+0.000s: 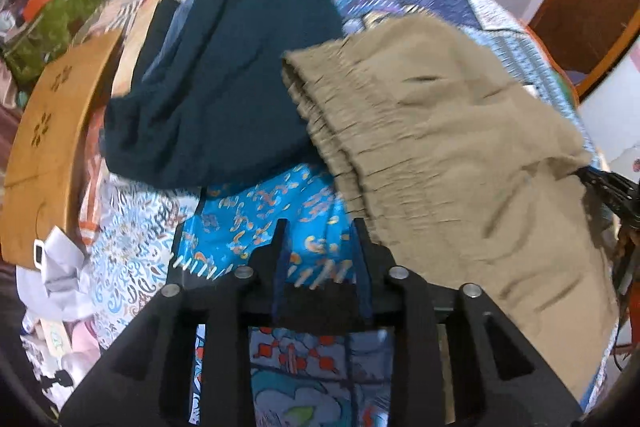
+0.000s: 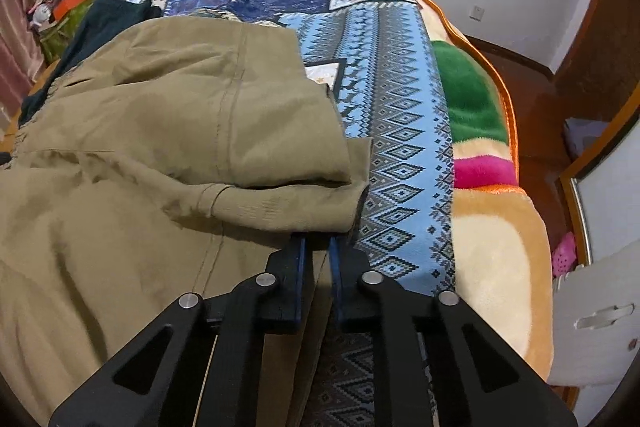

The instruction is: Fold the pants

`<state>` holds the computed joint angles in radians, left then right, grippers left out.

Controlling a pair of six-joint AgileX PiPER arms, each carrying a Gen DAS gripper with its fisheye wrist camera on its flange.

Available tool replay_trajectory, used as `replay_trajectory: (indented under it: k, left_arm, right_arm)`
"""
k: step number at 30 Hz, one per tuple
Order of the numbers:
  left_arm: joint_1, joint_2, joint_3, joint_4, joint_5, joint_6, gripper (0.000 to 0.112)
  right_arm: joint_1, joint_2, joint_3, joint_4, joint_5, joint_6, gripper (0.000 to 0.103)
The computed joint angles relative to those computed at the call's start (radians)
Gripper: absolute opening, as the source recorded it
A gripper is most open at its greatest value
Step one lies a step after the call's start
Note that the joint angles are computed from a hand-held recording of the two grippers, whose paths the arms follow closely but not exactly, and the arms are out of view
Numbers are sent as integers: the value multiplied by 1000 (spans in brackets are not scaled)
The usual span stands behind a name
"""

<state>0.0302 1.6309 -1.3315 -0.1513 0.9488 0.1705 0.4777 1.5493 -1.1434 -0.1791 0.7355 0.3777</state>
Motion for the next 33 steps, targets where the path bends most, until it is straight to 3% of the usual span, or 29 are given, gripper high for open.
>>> replay_trajectory:
  k: [2, 4, 6, 8, 11, 14, 18, 26, 29, 33]
  left_arm:
    - [0, -16, -19, -30, 11, 13, 52]
    - [-5, -16, -33, -52, 9, 22, 69]
    - [-19, 1, -57, -61, 15, 18, 73]
    - [-40, 33, -83, -44, 28, -4, 73]
    - [-73, 96, -132, -18, 62, -34, 73]
    - [-86, 131, -157, 2, 57, -54, 73]
    - [-77, 181, -205, -15, 63, -69, 73]
    - [-87, 294, -298, -31, 102, -58, 74]
    - [-80, 299, -290, -49, 90, -42, 74]
    - [-104, 272, -245, 8, 35, -56, 62]
  right_arm:
    - [2, -26, 6, 16, 8, -11, 15]
    - [10, -64, 31, 26, -3, -20, 28]
    - [27, -99, 56, -4, -18, -7, 46]
    - [42, -117, 66, -56, -28, 21, 48]
    - [19, -119, 60, -54, -39, 16, 48]
    - [-74, -117, 37, 109, -84, -97, 48]
    - [-117, -67, -14, 196, -103, -153, 48]
    - [-132, 137, -160, 327, -31, -320, 47]
    - [-134, 176, -172, 351, -27, -364, 40]
    - [-114, 189, -194, 282, -17, -330, 18]
